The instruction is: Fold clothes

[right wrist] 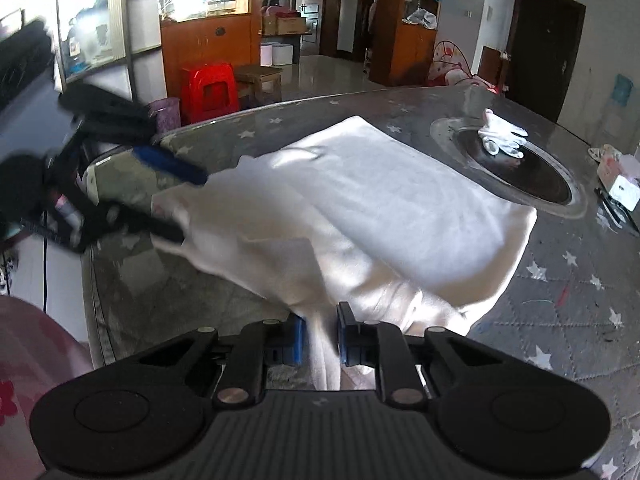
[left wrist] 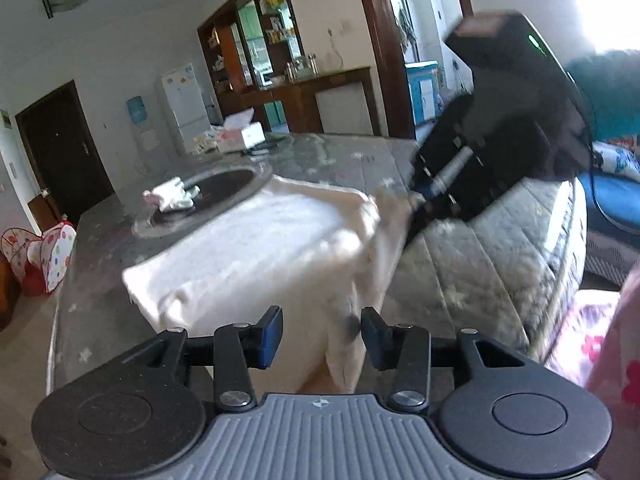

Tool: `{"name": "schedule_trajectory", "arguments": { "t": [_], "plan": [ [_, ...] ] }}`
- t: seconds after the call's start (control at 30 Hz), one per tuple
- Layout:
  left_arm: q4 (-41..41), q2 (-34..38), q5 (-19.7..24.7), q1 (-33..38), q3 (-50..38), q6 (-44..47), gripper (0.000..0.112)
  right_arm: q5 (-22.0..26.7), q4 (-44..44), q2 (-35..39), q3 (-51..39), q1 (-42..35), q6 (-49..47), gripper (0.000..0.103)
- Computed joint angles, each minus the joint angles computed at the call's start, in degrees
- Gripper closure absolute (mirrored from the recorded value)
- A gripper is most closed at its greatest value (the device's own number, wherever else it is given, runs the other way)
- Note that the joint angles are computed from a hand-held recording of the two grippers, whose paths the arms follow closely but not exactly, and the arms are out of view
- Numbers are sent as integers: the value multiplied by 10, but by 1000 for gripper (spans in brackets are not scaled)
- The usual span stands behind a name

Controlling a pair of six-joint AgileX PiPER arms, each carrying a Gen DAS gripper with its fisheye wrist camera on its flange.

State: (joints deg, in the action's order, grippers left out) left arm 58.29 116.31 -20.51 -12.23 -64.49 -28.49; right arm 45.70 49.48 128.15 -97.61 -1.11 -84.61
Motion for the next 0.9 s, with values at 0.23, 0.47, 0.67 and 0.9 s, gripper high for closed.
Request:
{"name": "schedule_trajectory", "arguments": {
  "t": [0.23,0.47,0.67,0.9],
  "plan": [
    [-84,13,8,1,23,133,66,-1,-15,6,-19,7,24,88],
    [41,22,-5,25,2,5,90,-51,7,-10,40,8,-61,80],
    [125,14,-33,45,-9,-159,106,-69,63,-29,91,2,-145,93],
    [179,-66,-64,62,50,-233,106,-7,62,-79,124,-21,-152,95]
  ]
}}
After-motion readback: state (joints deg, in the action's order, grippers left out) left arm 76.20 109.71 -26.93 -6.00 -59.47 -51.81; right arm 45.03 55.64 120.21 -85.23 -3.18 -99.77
